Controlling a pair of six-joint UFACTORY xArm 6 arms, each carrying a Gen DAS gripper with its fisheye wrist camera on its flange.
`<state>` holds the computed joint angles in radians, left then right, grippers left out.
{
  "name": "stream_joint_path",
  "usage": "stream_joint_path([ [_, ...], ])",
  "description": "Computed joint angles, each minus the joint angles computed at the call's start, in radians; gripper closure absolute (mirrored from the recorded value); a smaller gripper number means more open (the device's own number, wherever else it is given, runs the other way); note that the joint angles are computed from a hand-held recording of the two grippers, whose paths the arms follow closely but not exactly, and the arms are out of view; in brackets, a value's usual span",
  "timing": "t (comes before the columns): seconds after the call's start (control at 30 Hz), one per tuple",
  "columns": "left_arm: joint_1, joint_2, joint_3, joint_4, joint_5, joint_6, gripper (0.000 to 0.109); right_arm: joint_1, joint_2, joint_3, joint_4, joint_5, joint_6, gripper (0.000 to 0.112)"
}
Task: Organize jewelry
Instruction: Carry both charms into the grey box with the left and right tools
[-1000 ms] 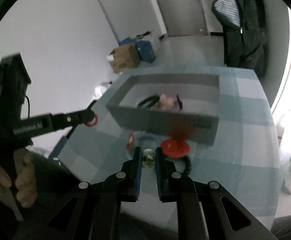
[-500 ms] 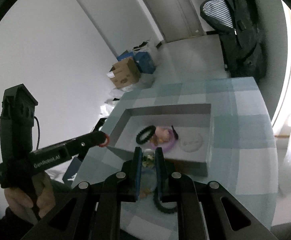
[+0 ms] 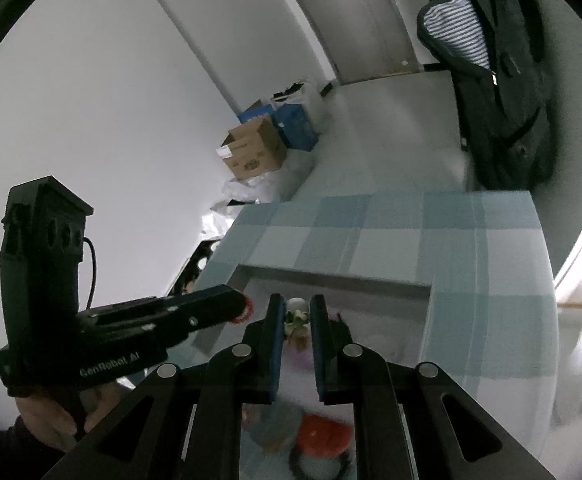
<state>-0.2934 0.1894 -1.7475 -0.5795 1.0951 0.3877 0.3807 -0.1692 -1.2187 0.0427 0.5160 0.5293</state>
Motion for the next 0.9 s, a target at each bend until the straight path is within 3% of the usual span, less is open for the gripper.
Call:
stream_joint_path([
  [0.33, -0.014, 0.082, -0.076, -0.007, 0.043, -0.009, 0.097, -0.033, 0.049, -0.018, 0.109, -0.003, -0.101, 0.100],
  [0.9, -0.011, 0.100, -0.074, -0.045, 0.057, 0.008, 0.097, -0.051, 0.074, -0.013, 0.223, 0.013, -0.177, 0.100],
])
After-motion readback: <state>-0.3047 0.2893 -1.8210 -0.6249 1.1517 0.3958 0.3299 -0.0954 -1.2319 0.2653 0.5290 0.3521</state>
